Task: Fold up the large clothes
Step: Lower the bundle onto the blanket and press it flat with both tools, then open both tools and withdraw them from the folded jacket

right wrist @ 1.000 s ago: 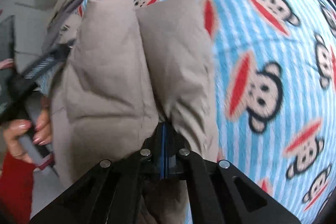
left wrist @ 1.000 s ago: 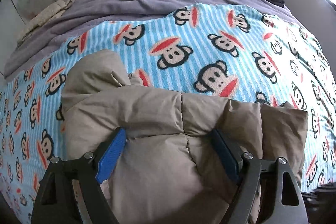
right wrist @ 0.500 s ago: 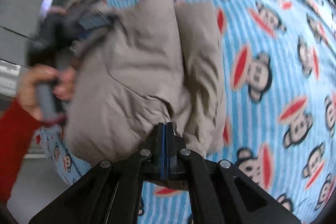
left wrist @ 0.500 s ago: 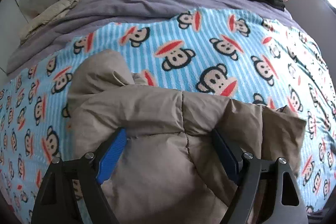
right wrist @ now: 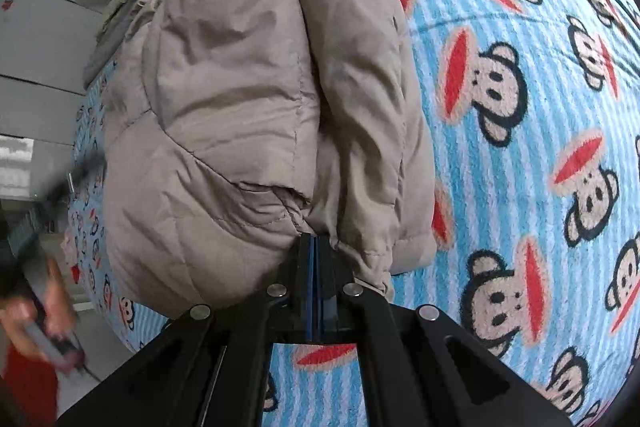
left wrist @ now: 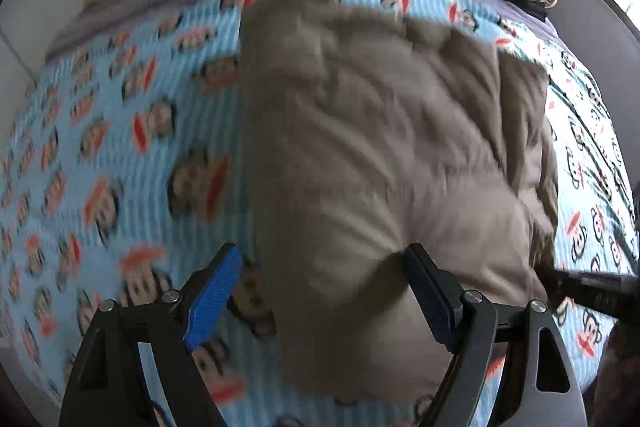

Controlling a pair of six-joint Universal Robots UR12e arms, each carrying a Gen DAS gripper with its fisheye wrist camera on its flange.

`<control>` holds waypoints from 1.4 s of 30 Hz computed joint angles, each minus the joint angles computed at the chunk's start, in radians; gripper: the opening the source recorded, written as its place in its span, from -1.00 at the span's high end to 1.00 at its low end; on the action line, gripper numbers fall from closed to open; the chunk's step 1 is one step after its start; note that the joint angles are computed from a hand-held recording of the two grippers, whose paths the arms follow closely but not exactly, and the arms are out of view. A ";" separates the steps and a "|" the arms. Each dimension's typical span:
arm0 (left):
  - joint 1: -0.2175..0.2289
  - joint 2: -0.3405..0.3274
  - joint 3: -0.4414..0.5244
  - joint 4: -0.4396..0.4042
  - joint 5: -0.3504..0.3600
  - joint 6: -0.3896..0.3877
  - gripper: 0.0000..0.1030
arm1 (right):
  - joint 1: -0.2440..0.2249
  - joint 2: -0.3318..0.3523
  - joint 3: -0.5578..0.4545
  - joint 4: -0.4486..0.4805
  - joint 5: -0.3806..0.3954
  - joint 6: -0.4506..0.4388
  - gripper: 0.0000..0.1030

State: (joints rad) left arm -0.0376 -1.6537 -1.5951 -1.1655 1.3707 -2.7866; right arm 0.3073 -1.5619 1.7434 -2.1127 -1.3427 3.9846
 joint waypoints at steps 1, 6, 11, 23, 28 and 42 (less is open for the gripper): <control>0.005 0.004 -0.007 -0.013 -0.010 -0.015 -0.64 | 0.001 0.003 -0.007 0.015 -0.001 -0.001 1.00; 0.014 0.012 -0.011 -0.042 -0.024 -0.065 -0.64 | 0.023 0.033 -0.054 0.083 -0.029 -0.009 1.00; 0.017 0.016 0.001 -0.070 -0.021 -0.050 -0.64 | 0.043 0.037 -0.090 0.113 -0.057 -0.001 0.95; 0.032 0.055 0.023 -0.169 -0.042 -0.014 -0.64 | 0.064 0.007 -0.111 0.137 -0.058 0.036 0.95; 0.033 0.077 0.033 -0.207 -0.040 -0.005 -0.64 | 0.073 -0.005 -0.115 0.144 -0.075 0.052 0.95; 0.033 0.120 0.047 -0.131 -0.020 -0.062 -1.00 | 0.109 0.006 -0.227 0.238 -0.276 0.035 0.83</control>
State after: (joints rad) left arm -0.0046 -1.5337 -1.5478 -1.2962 1.3503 -2.8483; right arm 0.4167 -1.5562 1.5165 -1.8750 -1.6182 4.0195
